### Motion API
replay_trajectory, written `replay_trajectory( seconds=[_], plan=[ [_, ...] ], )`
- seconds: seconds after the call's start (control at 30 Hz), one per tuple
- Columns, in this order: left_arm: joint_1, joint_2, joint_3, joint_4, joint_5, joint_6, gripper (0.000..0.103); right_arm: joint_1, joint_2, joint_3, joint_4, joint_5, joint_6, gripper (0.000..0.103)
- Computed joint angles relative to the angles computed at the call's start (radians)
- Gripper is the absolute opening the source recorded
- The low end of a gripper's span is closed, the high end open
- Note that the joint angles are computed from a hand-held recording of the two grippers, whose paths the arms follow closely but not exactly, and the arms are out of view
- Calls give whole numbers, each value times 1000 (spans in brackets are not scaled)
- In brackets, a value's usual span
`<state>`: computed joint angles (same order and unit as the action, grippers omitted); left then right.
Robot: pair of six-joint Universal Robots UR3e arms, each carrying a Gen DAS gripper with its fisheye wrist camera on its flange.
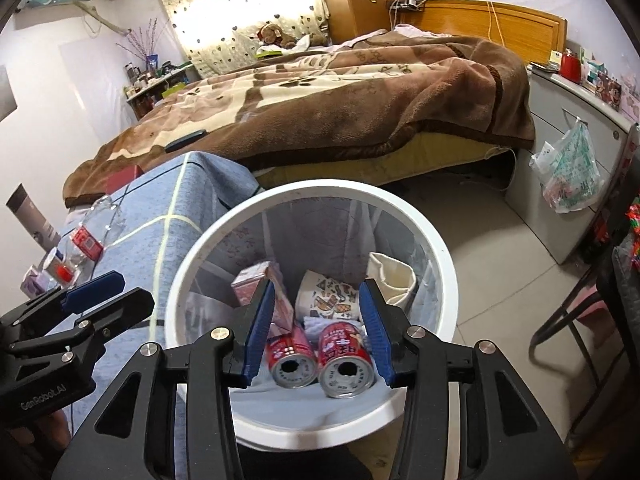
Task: Collect trash
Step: 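Open both tools to drop the bag and carton into the bin, then move both open tools back toward the plastic bottle on the table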
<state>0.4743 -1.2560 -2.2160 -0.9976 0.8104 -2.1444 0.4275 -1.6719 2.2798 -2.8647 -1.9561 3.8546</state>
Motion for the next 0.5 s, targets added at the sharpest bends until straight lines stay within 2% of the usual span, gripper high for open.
replay_trajectory(
  seconds=[0.5],
  plan=[
    [245, 109, -4, -194, -65, 173, 60, 97, 92, -112, 1, -46, 32, 46]
  ],
)
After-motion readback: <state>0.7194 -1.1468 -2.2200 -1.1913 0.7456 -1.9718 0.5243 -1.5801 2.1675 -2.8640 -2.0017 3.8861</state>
